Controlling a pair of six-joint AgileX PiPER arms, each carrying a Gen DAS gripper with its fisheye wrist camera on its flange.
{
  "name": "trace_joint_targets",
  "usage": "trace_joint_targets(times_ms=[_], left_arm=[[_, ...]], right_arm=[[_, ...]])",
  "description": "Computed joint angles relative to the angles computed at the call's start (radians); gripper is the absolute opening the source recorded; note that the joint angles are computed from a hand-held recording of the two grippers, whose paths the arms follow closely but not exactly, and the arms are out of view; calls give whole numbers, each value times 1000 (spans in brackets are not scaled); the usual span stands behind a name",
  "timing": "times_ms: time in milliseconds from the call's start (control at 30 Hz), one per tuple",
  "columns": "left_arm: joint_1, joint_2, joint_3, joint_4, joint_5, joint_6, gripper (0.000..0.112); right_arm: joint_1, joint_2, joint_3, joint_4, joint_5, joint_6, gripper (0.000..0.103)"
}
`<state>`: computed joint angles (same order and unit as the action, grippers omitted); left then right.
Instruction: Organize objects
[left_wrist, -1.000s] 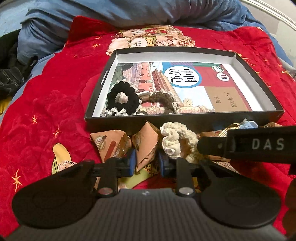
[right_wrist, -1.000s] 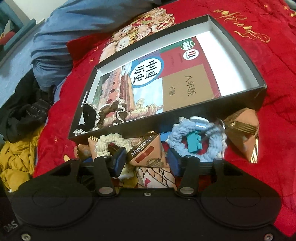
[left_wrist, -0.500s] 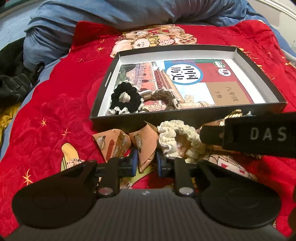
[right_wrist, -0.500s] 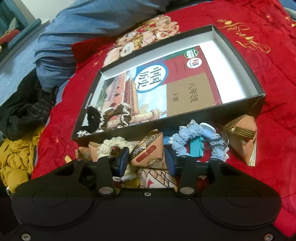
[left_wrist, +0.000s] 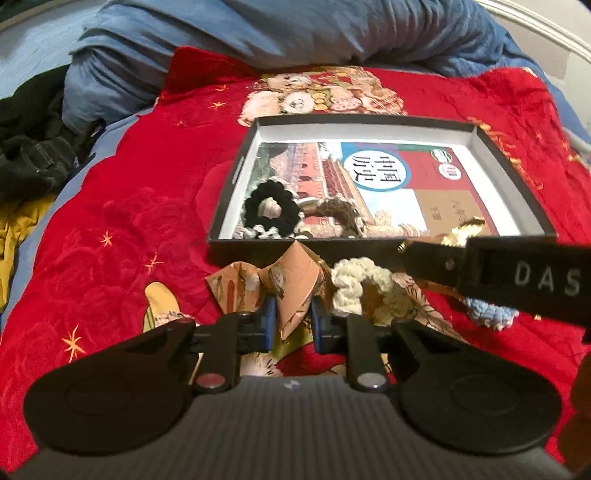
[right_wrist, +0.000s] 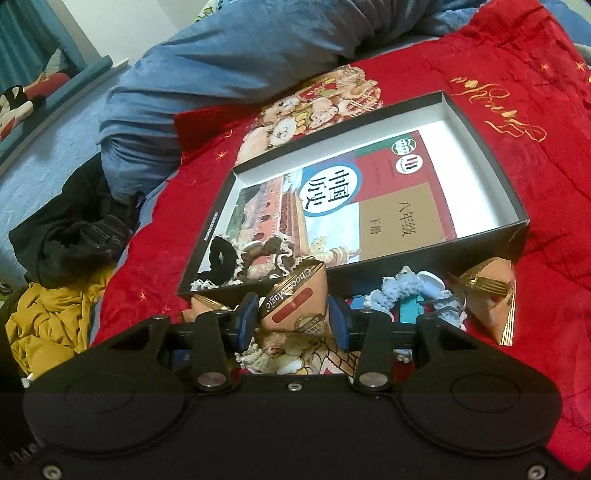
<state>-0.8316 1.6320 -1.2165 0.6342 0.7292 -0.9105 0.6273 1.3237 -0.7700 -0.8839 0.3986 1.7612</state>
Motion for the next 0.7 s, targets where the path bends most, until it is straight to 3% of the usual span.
trace_joint_targets(times_ms=[333,433,533,700], left_arm=[[-32,-49,32,40,5,-49,22],[-51,-63,44,80,11,-89,18],[-52,-75,51,74,4,-93,6],[-72,-68,64,95,13,-96,7]], right_arm=[[38,-36,19,-90,8,92,40],[36,-50,28,-111,0,118,40],[33,-67,39,-133,-8,147,40],[23,-74,44,-128,-18,147,40]])
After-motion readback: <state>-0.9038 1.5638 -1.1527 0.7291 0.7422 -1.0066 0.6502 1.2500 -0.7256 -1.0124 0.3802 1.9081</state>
